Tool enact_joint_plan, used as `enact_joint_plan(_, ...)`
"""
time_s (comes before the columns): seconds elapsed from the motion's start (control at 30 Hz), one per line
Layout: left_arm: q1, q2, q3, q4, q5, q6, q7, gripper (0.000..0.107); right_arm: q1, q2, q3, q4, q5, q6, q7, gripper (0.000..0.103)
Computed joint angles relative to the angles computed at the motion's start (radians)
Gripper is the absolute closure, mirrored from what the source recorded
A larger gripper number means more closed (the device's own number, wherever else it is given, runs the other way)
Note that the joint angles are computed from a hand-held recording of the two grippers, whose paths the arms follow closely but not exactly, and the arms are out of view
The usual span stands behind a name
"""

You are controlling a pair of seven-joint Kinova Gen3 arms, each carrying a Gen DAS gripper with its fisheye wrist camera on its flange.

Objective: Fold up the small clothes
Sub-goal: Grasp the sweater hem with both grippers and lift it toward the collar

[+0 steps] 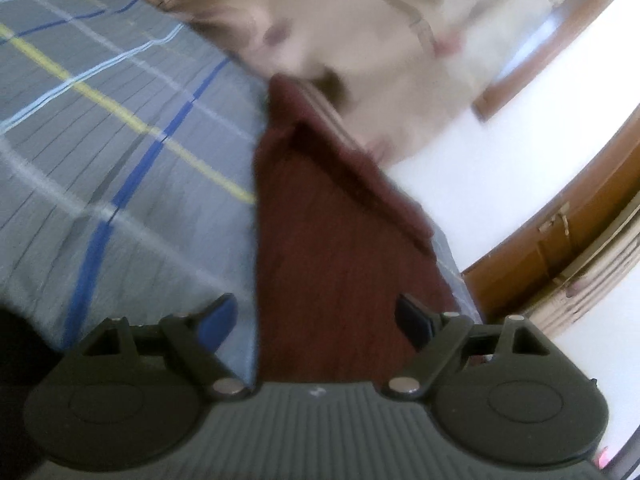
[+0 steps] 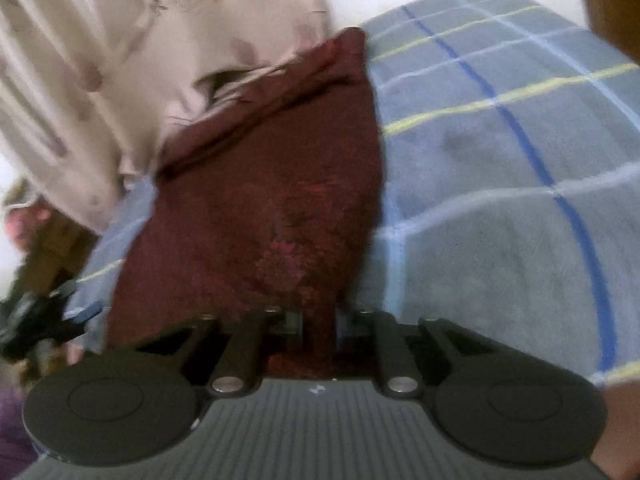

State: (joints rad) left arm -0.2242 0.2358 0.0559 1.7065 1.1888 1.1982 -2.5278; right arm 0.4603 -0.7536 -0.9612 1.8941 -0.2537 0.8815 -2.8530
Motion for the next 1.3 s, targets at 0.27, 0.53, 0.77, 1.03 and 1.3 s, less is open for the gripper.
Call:
enact_joint_plan(0.27, -0.01, 0.05, 0.006, -0.012, -0.068, 0.117, 0.046, 0.021, -0.102, -0.171, 0.105, 0.176, -0.113, -0.136, -0.134, 0.087)
enact_joint_plan(0.53, 0.018, 0.085, 0.038, -0.017, -0.09, 0.116, 0.027, 0.034, -0.166, -0.131, 0.123, 0.221, -0.1, -0.222, -0.112, 0.077)
enact_joint_plan(0.77, 0.036, 0.031, 0.042, -0.002, -0.089, 0.071, -0.008, 0.096, -0.142, -0.073, 0.084, 0.18, -0.044, -0.209, -0.096, 0.077)
enact_joint_plan(1.03, 0.023, -0.011, 0.019, 0.039, 0.061, 0.094, -0.071, 0.097, -0.127, -0.11, 0.075, 0.182, -0.059, -0.234, -0.129, 0.085)
enact_joint_plan(1.3, 0.004, -0.035, -0.015, 0.117, 0.2, 0.129, -0.245, 0.097, -0.102, -0.218, 0.069, 0.214, -0.131, -0.303, -0.209, 0.086)
